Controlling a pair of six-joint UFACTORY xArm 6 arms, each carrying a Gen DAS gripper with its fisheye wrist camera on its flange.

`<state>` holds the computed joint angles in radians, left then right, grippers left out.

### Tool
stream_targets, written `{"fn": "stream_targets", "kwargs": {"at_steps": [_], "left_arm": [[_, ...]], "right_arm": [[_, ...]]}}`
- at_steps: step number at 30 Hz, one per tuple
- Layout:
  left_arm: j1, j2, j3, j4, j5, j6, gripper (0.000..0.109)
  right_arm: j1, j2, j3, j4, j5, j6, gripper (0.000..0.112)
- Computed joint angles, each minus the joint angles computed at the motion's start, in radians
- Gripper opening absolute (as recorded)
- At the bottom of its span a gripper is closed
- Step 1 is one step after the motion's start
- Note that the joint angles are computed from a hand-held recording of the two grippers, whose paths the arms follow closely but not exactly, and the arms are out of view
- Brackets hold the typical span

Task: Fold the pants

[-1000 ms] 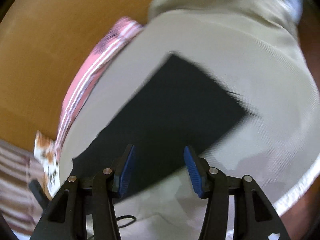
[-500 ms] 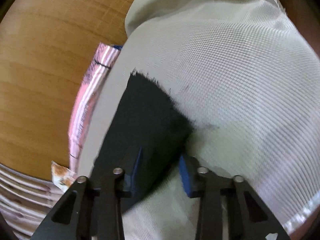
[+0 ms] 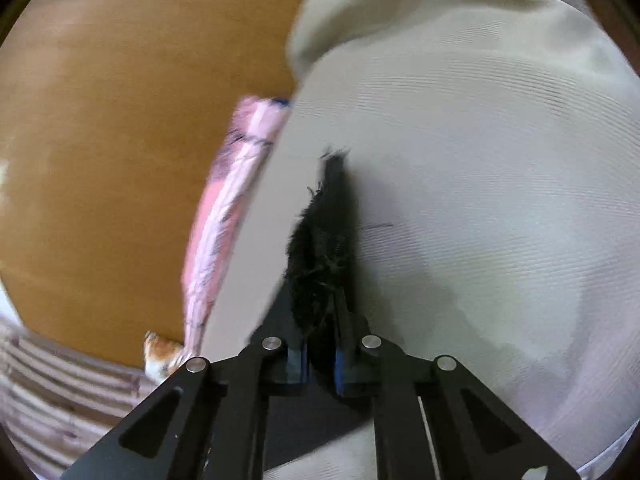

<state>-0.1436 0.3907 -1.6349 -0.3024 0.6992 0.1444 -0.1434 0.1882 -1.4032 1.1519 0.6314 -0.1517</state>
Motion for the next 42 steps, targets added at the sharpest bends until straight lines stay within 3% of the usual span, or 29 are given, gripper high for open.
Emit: {"fn": "stream_targets", "kwargs": {"at_steps": [4,12,17,23,30,34,38,42], "left_arm": [[0.052,-0.039,0.023,-0.036,-0.022,-0.018,0.062],[0.160,-0.135,0.106,-0.064,-0.044,-0.031,0.062],[0.211,-0.184,0.180,-0.088,-0.050,-0.022,0.062],[0.242,-0.235,0.252,-0.138,-0.052,0.011,0.062],[0.248,-0.243,0.249,-0.227,-0.014,0.082,0.062],[0.241,-0.241,0.238,-0.259,0.018,0.112,0.062],[0.243,-0.225,0.207,-0.300,0.084,0.129,0.062],[0.249,-0.206,0.173,-0.370,0.173,0.153,0.062]], "right_arm": [[0.076,0.065,-0.148,-0.041,0.065,0.011,0.010],[0.245,0.327,-0.526,-0.087,0.216,0.078,0.010],[0.347,0.434,-0.661,-0.189,0.318,0.112,0.010],[0.430,0.486,-0.704,-0.271,0.420,0.101,0.010],[0.485,0.507,-0.750,-0.342,0.440,0.085,0.010],[0.504,0.510,-0.756,-0.400,0.453,0.076,0.020],[0.503,0.512,-0.778,-0.356,0.483,0.071,0.034],[0.483,0.404,-0.653,-0.332,0.417,0.038,0.043]]}}
